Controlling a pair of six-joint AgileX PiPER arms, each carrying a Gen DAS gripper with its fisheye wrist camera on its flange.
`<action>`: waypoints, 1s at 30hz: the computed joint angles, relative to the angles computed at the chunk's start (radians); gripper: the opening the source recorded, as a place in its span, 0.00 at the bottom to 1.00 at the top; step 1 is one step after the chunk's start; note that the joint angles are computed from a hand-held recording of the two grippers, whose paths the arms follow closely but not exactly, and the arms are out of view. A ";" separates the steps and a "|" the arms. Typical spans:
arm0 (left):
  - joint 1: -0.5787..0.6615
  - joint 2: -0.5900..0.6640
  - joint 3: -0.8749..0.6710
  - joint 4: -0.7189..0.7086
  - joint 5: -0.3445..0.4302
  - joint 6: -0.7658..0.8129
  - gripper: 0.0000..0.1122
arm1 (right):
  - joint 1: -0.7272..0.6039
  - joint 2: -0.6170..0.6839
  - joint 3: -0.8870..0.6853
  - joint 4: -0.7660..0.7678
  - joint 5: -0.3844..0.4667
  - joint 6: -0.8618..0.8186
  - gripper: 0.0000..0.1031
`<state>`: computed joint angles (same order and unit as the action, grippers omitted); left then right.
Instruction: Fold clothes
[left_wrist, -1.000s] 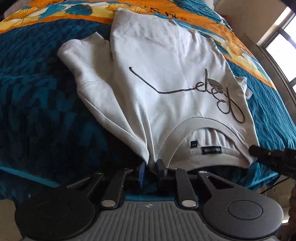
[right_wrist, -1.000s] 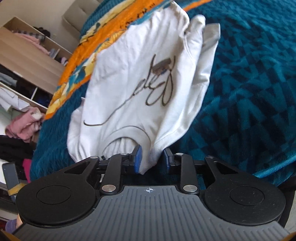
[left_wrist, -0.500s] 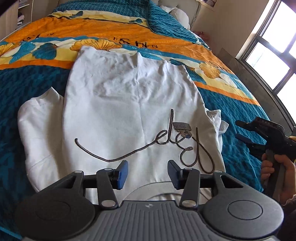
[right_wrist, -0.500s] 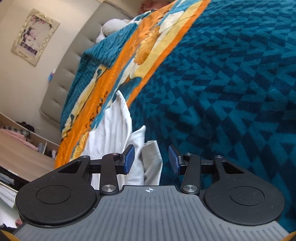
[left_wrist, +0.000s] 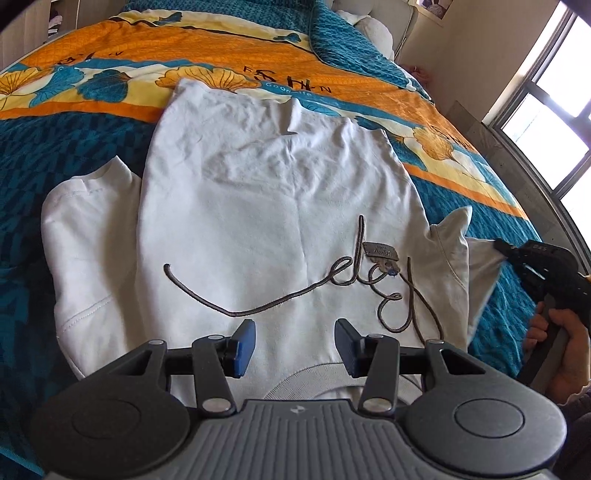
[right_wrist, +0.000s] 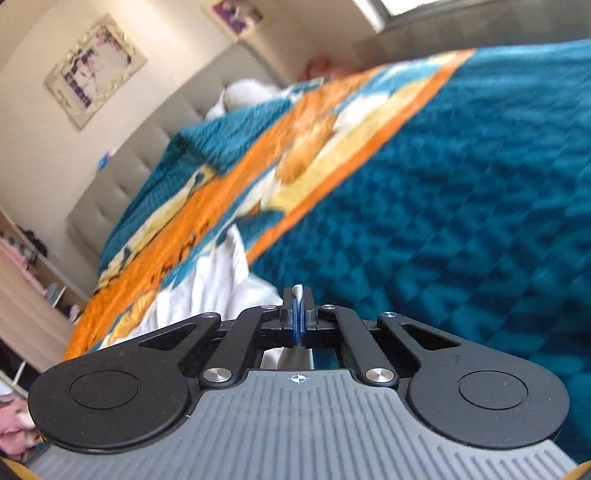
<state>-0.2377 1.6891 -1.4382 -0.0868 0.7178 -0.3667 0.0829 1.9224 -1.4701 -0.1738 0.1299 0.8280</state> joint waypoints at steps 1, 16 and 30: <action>-0.003 0.001 0.005 0.019 -0.003 -0.017 0.41 | -0.002 -0.017 -0.007 -0.100 0.045 0.067 0.01; 0.209 -0.253 0.237 0.205 -0.063 -0.337 0.41 | 0.212 -0.106 -0.031 -0.615 0.527 0.396 0.52; 0.486 0.124 -0.024 -0.160 -0.040 -0.038 0.39 | 0.458 -0.222 0.043 0.219 0.222 -0.351 0.56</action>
<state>0.2487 1.8134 -1.4627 -0.2466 0.6774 -0.4047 0.5412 1.6999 -1.4272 0.0452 0.3518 0.4772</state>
